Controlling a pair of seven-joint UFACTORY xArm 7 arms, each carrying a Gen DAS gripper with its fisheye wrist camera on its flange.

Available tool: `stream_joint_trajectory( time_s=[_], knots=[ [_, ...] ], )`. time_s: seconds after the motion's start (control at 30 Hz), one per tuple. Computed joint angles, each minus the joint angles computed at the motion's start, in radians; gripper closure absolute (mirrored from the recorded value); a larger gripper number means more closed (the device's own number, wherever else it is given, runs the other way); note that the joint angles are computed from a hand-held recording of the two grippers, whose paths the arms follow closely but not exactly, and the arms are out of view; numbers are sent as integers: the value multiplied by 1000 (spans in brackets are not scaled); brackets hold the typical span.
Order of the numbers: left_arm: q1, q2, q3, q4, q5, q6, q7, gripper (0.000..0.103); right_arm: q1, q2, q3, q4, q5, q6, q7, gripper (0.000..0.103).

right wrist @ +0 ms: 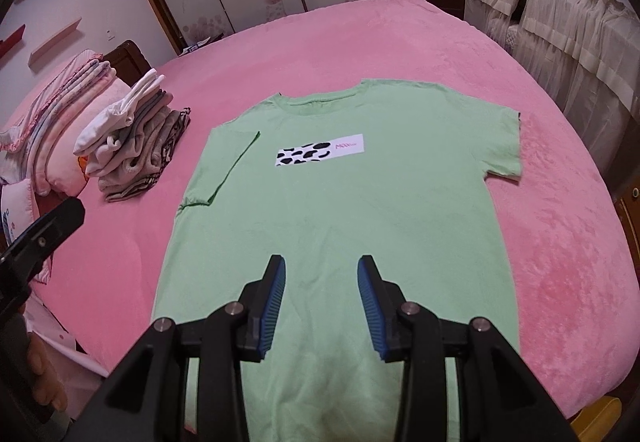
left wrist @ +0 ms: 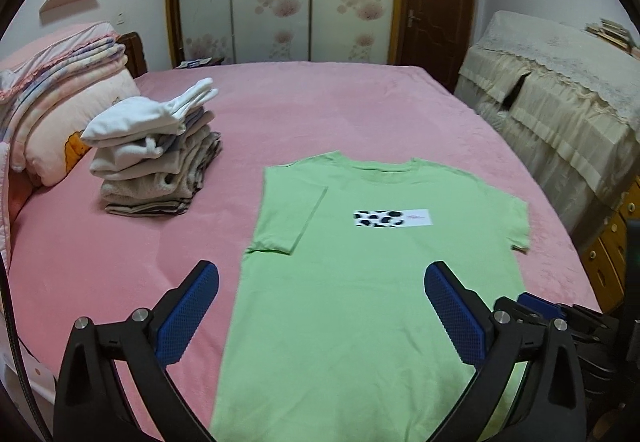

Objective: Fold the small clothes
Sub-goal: 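Move the right tool to the shirt's other side and sleeve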

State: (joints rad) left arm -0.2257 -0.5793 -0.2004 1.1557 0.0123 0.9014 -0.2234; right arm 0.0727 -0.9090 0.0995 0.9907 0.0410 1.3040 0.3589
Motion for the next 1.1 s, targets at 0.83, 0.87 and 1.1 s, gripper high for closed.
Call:
stream_joint_trajectory(
  time_s=[0.83, 0.87, 1.1],
  knots=[
    [-35, 297, -105, 286, 167, -108, -110, 1, -161, 79, -133, 113, -131, -86, -165, 48],
    [-40, 322, -105, 306, 180, -107, -116, 1, -169, 93, -139, 121, -136, -93, -172, 46],
    [-103, 498, -101, 442, 316, -103, -204, 1, -236, 215, -220, 160, -147, -178, -214, 46]
  ],
)
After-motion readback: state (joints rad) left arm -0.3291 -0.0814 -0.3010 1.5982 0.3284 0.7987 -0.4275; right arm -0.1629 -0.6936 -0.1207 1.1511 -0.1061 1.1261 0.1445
